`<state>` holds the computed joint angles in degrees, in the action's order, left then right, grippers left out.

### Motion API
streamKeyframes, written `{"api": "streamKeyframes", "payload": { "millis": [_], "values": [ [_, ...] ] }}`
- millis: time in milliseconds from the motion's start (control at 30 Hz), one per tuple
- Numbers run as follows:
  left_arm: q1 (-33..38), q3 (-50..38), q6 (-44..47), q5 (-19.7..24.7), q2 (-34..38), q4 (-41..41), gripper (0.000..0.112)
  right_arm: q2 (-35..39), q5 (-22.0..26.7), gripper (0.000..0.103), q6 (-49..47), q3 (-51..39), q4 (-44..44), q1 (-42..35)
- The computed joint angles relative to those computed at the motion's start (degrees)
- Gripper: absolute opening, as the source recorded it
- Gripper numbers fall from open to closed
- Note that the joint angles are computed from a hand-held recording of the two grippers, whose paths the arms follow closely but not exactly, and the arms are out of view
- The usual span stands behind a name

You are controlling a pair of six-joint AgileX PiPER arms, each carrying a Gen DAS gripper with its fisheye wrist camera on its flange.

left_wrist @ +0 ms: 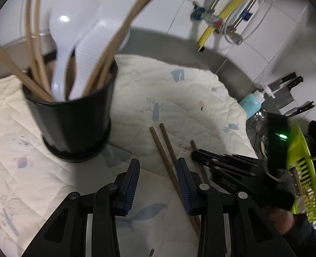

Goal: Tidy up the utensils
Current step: 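Move both grippers back down toward the remaining chopsticks on the mat, then grasp one chopstick each with the left and right grippers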

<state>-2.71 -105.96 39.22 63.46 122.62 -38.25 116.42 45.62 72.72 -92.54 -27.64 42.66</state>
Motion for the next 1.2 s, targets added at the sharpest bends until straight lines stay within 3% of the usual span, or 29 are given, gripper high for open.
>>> {"api": "streamKeyframes", "payload": {
  "millis": [200,433,767,1100,1200],
  "values": [
    [-3.5,-7.2,-7.2,0.6,6.4,3.5,0.039,-3.1,-0.1,0.011,2.4,4.8,-1.8,1.2],
    [-6.9,-8.9,-10.5,-2.9,8.7,6.9,0.038,-4.4,-1.8,0.011,3.5,7.7,-1.2,1.1],
    [-9.4,-10.8,-13.8,-5.6,11.4,10.5,0.021,-4.7,-2.8,0.011,2.8,8.3,-0.4,0.7],
    [-12.1,-15.2,-18.3,-5.9,13.6,16.6,0.021,-4.8,-3.8,0.011,2.3,8.8,0.0,0.5],
    [-12.9,-14.5,-17.8,-7.6,13.4,18.4,0.015,-4.8,-3.8,0.011,2.6,8.8,-0.2,0.6]
  ]
}}
